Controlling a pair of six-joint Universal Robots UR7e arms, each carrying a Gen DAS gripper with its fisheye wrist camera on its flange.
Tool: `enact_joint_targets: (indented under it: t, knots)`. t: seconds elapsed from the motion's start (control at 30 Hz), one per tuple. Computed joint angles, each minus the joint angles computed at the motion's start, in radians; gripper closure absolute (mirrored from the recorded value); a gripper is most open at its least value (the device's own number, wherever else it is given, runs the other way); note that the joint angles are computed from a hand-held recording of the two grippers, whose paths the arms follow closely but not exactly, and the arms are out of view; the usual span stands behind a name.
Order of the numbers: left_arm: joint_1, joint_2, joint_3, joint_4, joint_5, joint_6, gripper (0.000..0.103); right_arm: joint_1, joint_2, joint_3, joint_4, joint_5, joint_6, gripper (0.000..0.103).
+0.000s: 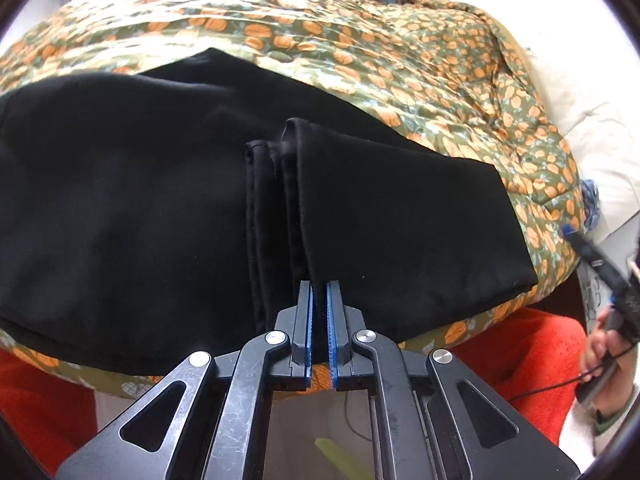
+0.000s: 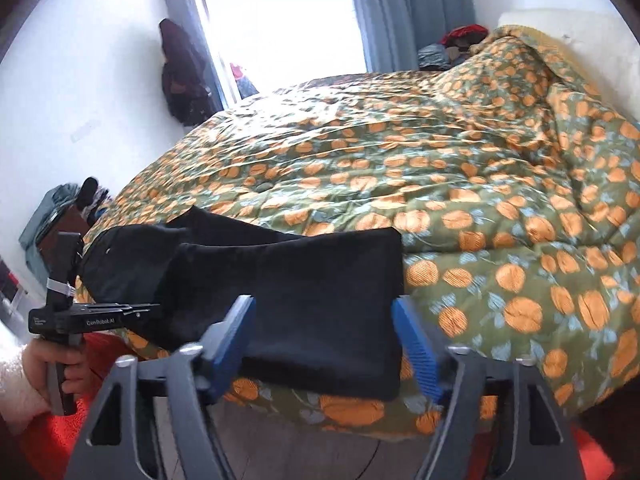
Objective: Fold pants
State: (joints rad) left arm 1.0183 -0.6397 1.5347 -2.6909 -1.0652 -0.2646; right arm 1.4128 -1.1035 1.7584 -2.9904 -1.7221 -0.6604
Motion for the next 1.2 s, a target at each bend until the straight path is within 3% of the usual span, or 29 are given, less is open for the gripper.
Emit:
enact_joint_targets:
  t: [0.07,0.13,0.33,0.43,0.53,0.6,0.7,0.8,0.93,1.0,1.07,1.13,1.2]
  knots:
    - [-0.002,0.010,-0.008,-0.004,0.007,0.005,0.099,-0.006,0.056,-0.076,0.130,-0.039,0.019,0.057]
    - [0.000,0.014,-0.012,0.001,0.003,0.005,0.098,-0.021,0.138,-0.167,0.290,-0.149,0.085,0.072]
    - [0.002,0.012,-0.002,-0.022,-0.006,0.009,0.097,0.027,0.126,-0.226,0.291,-0.130,0.080,0.072]
    - [0.005,0.011,-0.002,-0.025,-0.012,0.004,0.097,0.045,0.192,-0.342,0.302,-0.170,0.069,0.072]
    - [0.004,0.009,0.002,-0.027,-0.013,0.018,0.096,0.023,0.275,-0.471,0.439,-0.220,0.176,0.072]
    - [0.007,0.006,0.005,-0.029,-0.018,0.021,0.096,0.004,0.297,-0.506,0.501,-0.213,0.220,0.074]
    - [0.008,0.002,0.012,-0.037,-0.020,0.028,0.094,0.027,0.262,-0.435,0.393,-0.235,0.164,0.075]
    - [0.011,0.002,0.016,-0.046,-0.024,0.028,0.094,0.052,0.177,-0.304,0.281,-0.175,0.087,0.073]
    - [0.009,0.005,0.014,-0.049,-0.022,0.025,0.094,0.054,0.091,-0.112,0.139,-0.133,0.002,0.061]
    - [0.009,0.006,0.016,-0.056,-0.022,0.026,0.094,0.044,0.101,-0.085,0.146,-0.175,-0.005,0.061]
    - [0.011,0.003,0.023,-0.067,-0.036,0.026,0.092,0.028,0.128,-0.093,0.187,-0.220,0.048,0.060]
    - [0.016,-0.009,0.041,-0.094,-0.071,0.015,0.081,0.011,0.135,-0.091,0.176,-0.195,0.064,0.059]
    - [0.014,-0.024,0.065,-0.136,-0.096,0.000,0.055,0.014,0.140,-0.101,0.184,-0.196,0.057,0.058]
